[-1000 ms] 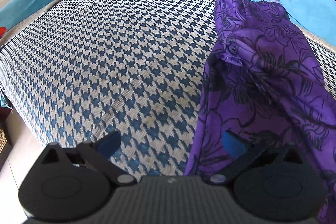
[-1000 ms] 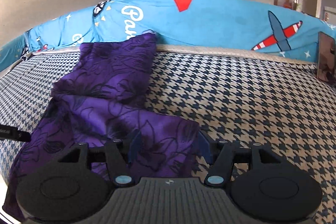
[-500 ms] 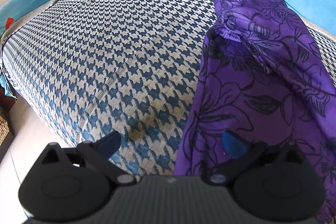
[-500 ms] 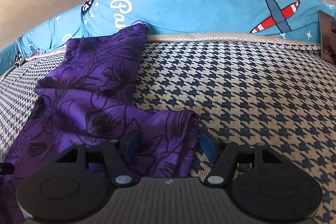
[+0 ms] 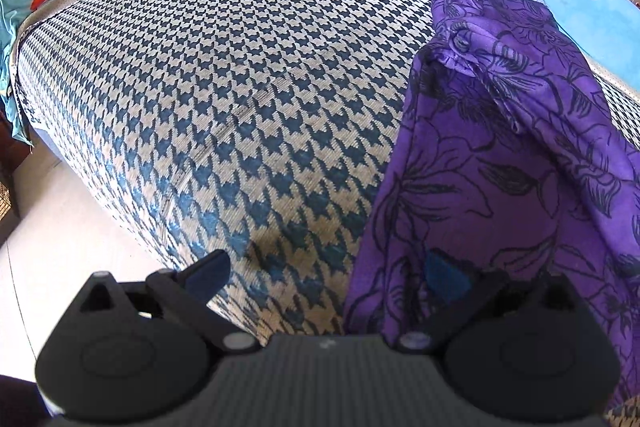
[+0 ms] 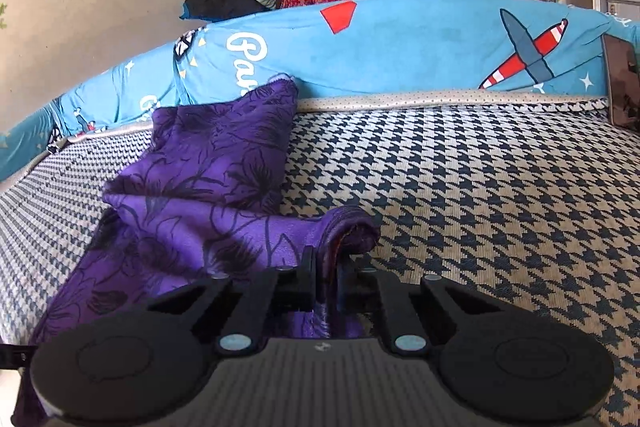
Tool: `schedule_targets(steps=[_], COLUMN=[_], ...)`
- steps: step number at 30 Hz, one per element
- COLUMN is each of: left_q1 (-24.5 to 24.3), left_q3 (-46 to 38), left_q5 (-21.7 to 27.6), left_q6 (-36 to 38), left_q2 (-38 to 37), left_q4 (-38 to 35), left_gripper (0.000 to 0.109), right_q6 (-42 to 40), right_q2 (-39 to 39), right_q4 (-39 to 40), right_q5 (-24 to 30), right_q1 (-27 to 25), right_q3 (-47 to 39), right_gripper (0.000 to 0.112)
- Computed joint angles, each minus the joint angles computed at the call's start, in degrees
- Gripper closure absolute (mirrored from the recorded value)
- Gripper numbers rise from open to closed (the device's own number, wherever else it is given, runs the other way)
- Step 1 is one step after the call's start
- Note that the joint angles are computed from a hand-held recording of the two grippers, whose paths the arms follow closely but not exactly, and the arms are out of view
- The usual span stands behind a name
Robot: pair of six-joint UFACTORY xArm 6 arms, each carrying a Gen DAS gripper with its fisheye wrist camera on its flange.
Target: Fold clothes
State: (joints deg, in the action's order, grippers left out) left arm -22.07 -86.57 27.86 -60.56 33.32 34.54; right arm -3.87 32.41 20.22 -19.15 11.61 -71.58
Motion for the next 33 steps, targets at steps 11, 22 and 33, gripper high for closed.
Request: schedule_targets(steps=[11,22,33], left_q1=[-0.81,-0.42,2.19], left_q3=[2.45,5.24,11.83], left_q5=[-0.93,-9.15,-17.98], left_q6=[-3.31,1.12,-2.1], left_q2=[-1.6,-2.6,-6.53], left_q4=[2.7,-3.41,-2.3], left_gripper=[0.006,0.006,0.006], right_q6=[36.79,47.07,47.8], right_q2=[-6.89,-10.93,-11.58], right_q4=[-38.38,-56.1,-66.26], right_q5=[-9.98,-13.5,-11.12], right_q1=[-5.79,-4.43,0.2], right_q3=[10.91,14.19,15.12], right_gripper=[0.102,0.102,0.102])
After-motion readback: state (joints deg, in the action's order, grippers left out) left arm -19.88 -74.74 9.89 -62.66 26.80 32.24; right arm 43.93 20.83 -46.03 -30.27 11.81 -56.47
